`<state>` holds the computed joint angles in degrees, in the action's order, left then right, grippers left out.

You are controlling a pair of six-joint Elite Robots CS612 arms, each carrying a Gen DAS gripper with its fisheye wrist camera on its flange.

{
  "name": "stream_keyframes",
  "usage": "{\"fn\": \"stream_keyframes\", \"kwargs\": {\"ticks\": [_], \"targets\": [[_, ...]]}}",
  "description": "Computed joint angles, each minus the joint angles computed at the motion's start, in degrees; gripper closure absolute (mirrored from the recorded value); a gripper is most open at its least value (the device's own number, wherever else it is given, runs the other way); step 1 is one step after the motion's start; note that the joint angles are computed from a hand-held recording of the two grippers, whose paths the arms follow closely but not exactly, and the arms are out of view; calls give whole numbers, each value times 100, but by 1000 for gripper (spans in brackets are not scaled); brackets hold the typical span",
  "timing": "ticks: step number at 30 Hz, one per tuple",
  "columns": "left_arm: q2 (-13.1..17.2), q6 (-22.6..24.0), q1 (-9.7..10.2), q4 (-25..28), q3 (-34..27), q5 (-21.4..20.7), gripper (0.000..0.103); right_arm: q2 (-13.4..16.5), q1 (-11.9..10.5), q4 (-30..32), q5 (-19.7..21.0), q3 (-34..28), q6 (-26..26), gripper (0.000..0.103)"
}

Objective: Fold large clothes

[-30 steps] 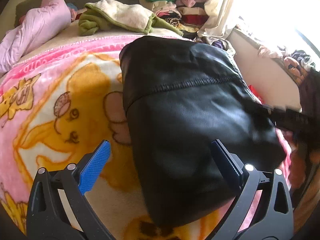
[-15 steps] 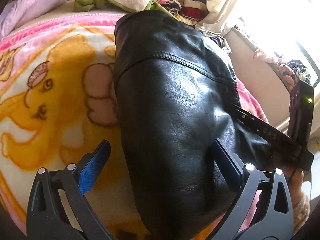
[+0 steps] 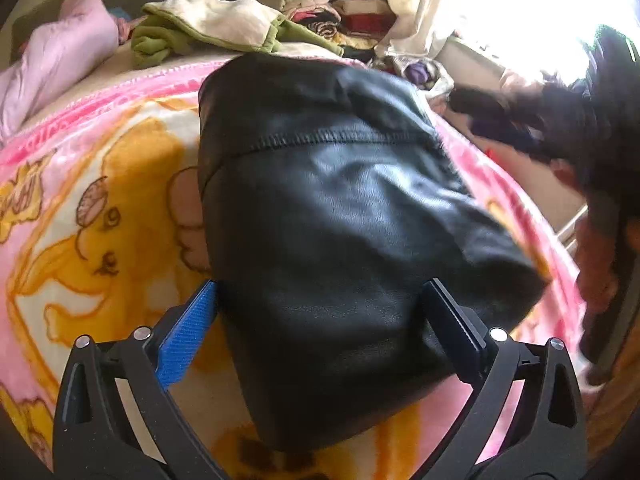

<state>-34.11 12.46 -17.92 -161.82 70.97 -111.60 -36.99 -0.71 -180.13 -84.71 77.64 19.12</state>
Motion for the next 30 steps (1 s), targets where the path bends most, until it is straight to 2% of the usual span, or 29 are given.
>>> {"fn": "stream_keyframes", "kwargs": {"ticks": [5,7,8,11,15,22,26,30], "targets": [[71,-5,24,25,-80,-55,9,312,4,1286,-40,-670,-130,48],[85,59,10,-13,-79,-30,8,430,47,1855,-490,-908,-57,48],[85,92,-10,-68,-61,56,8,460,39,1884,-440,-927,-5,47],[84,112,-36,-223,-1,158,9,517,4,1805,-354,-915,63,47],[87,159,-48,-285,8,205,9,546,38,1846,-515,-939,0,45],[70,8,30,-45,-73,-19,9,260,40,1350,-560,-554,142,41],[10,19,39,-108,2,-25,9,34,29,922,-513,-167,288,32],[-88,3,36,-261,125,102,9,-186,67,410,-584,223,350,14]]}}
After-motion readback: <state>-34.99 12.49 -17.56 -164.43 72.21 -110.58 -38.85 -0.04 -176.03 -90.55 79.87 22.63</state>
